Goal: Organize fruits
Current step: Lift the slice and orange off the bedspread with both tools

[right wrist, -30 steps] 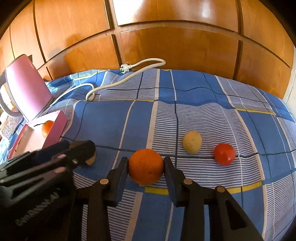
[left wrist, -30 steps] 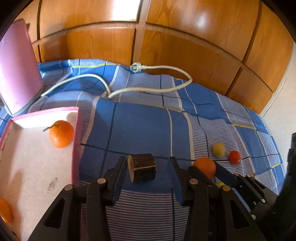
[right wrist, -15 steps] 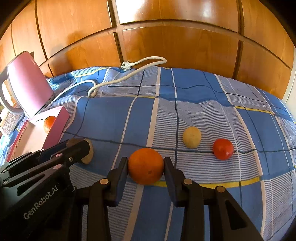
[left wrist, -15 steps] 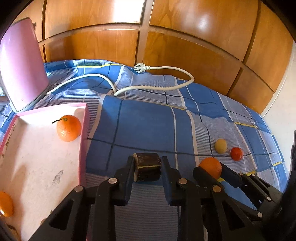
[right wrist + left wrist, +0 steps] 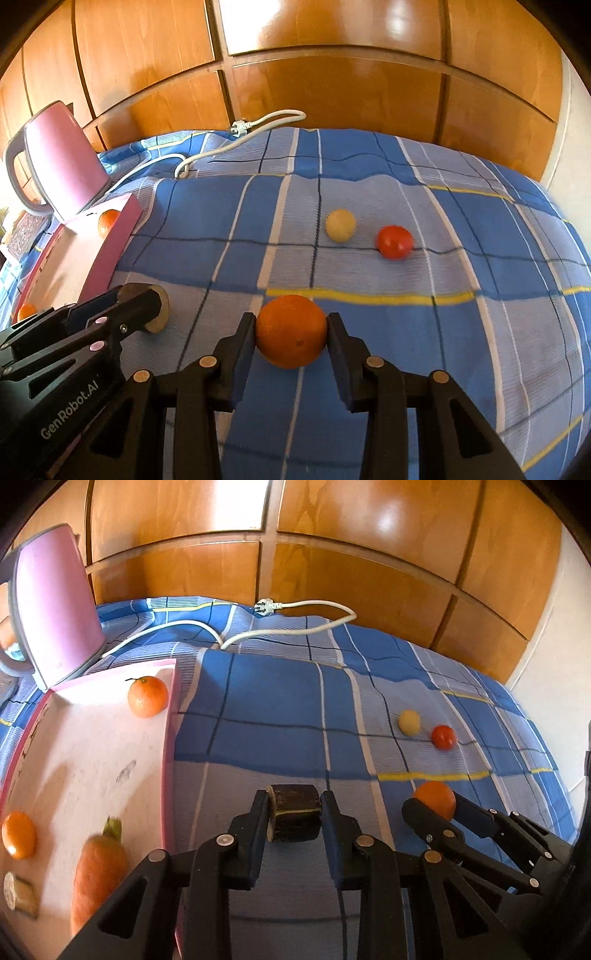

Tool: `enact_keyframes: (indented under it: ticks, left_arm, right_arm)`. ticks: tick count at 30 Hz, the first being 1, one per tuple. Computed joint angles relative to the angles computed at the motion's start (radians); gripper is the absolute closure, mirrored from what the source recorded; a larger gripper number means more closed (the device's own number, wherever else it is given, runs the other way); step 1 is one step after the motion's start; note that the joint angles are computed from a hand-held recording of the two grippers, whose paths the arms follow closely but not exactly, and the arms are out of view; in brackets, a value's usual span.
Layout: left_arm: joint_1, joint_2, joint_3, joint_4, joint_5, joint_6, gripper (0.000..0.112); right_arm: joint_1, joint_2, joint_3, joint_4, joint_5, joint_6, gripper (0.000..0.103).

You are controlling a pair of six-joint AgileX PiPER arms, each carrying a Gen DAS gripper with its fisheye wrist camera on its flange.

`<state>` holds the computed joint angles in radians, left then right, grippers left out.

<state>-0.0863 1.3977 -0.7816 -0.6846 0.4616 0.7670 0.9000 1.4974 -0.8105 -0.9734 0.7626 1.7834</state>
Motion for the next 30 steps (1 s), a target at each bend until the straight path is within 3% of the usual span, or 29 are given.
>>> enact_keyframes:
  ticks: [11,18,24,30]
  left_arm:
    - [0.012,-0.156,0.17,-0.08,0.013,0.142,0.084]
    - [0.086,-0.154,0.185,-0.177,0.085,0.277,0.084]
    - [0.112,-0.159,0.218,-0.276,0.086,0.407,0.084]
    - [0.124,-0.174,0.238,-0.313,0.092,0.468,0.084]
  right_arm:
    - [0.159,-0.118,0.154,-0.019,0.089,0.199,0.064]
    - [0.191,-0.118,0.166,-0.024,0.102,0.251,0.064]
    - [0.177,-0.123,0.168,0.014,0.067,0.241,0.064]
    - [0.24,-0.083,0.143,0.012,0.151,0.29,0.064]
